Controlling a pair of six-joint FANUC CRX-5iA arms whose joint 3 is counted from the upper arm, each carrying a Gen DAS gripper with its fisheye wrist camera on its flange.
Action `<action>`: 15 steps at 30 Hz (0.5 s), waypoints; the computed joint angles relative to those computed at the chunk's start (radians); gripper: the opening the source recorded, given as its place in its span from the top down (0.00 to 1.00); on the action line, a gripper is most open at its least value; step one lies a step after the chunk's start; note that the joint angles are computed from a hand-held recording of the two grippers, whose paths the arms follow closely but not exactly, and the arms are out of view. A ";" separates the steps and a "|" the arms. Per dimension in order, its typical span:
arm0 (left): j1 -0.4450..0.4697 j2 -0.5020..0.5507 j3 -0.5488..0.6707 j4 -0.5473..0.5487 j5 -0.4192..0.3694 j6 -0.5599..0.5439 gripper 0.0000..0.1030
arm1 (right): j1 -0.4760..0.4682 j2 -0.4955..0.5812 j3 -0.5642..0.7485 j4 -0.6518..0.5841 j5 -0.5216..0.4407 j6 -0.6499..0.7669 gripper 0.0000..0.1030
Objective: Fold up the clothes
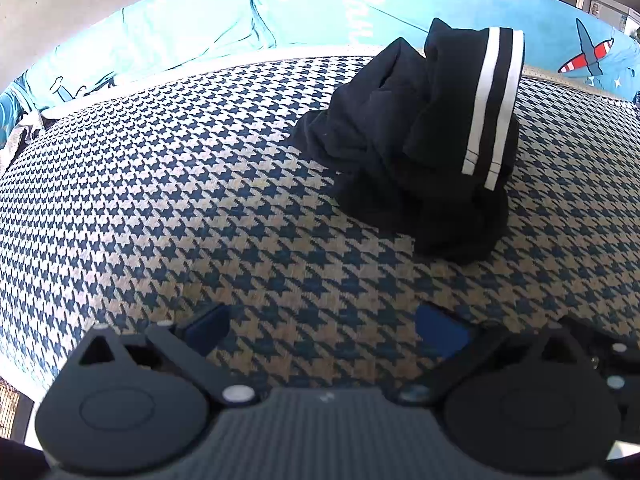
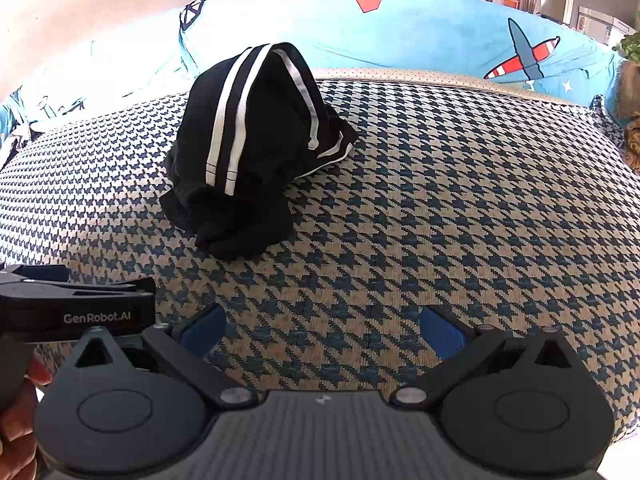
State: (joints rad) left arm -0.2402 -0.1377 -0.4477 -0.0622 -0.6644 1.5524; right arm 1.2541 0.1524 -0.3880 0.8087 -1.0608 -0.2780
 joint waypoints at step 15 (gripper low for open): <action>-0.001 0.014 0.009 -0.001 -0.001 0.014 0.00 | -0.001 0.007 0.007 -0.014 0.004 0.014 0.00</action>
State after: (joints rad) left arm -0.2413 -0.1233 -0.4384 -0.0630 -0.6656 1.5669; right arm 1.2535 0.1591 -0.3811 0.7947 -1.0565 -0.2636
